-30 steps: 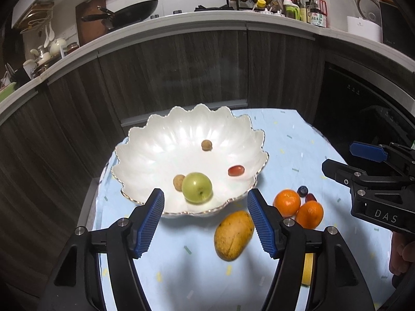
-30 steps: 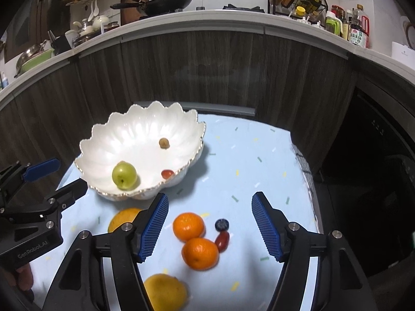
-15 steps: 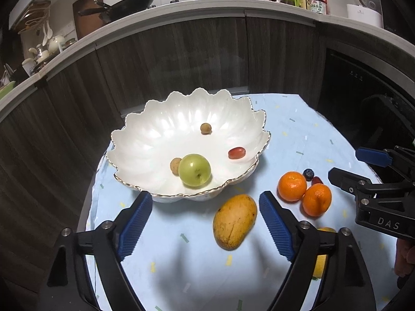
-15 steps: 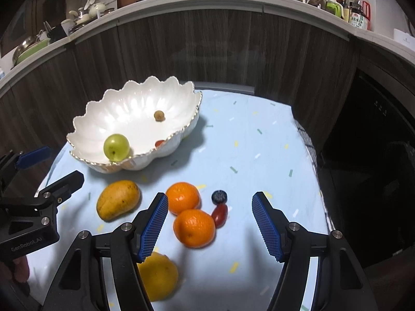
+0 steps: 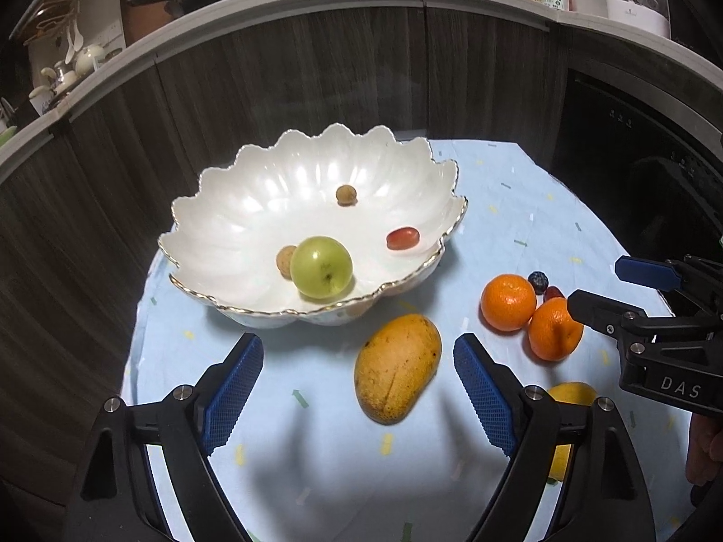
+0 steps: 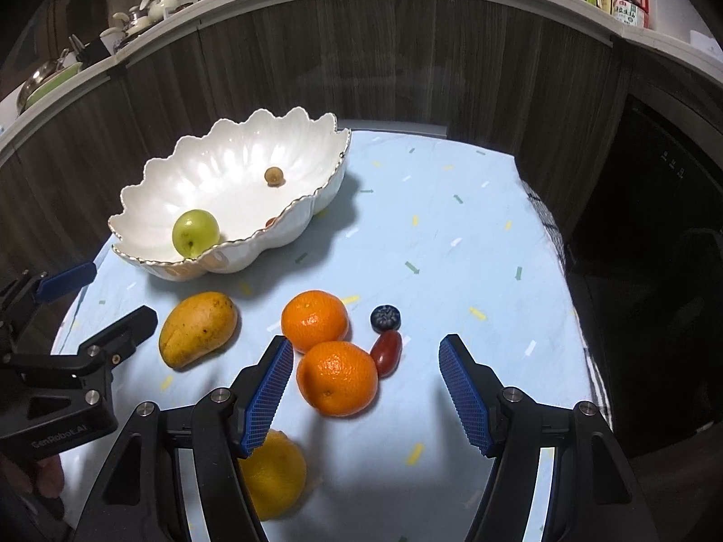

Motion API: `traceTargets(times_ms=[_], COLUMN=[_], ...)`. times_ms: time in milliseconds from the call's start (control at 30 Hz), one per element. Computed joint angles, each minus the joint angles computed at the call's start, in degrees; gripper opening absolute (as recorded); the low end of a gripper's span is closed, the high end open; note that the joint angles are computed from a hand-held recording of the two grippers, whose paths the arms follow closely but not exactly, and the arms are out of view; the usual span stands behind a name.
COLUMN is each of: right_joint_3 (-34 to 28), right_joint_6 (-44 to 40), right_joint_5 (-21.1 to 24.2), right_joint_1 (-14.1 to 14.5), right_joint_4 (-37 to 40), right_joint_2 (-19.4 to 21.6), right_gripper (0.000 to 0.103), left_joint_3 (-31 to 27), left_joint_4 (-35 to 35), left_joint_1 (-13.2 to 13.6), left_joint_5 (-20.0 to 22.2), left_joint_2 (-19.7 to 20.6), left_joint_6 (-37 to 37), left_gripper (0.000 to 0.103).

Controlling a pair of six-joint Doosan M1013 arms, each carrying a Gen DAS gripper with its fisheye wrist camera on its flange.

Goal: Organize fruits
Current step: 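Withdraw both open tools from the bowl toward the yellow mango and mandarins, then close the left tool on the yellow mango while the right tool closes on a mandarin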

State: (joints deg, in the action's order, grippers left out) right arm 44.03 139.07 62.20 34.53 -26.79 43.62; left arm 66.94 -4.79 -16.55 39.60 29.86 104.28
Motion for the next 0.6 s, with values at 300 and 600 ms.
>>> traceTargets(times_ms=[300, 600], right_joint_3=[-0.59, -2.11], right_joint_6=[-1.01, -2.5], right_joint_5=[-0.31, 0.63], right_joint_1=[-0.82, -1.33], right_joint_4=[4.22, 6.88], right_joint_2=[0.65, 1.88], right_gripper=[0.068, 0.068], left_joint_3=[-0.6, -1.92], left_joint_4=[-2.83, -3.98], left_joint_1=[0.18, 0.29], left_joint_5=[1.18, 3.19], left_joint_2=[0.89, 2.32], left_joint_6=[2.7, 3.64], left_gripper=[0.086, 0.082])
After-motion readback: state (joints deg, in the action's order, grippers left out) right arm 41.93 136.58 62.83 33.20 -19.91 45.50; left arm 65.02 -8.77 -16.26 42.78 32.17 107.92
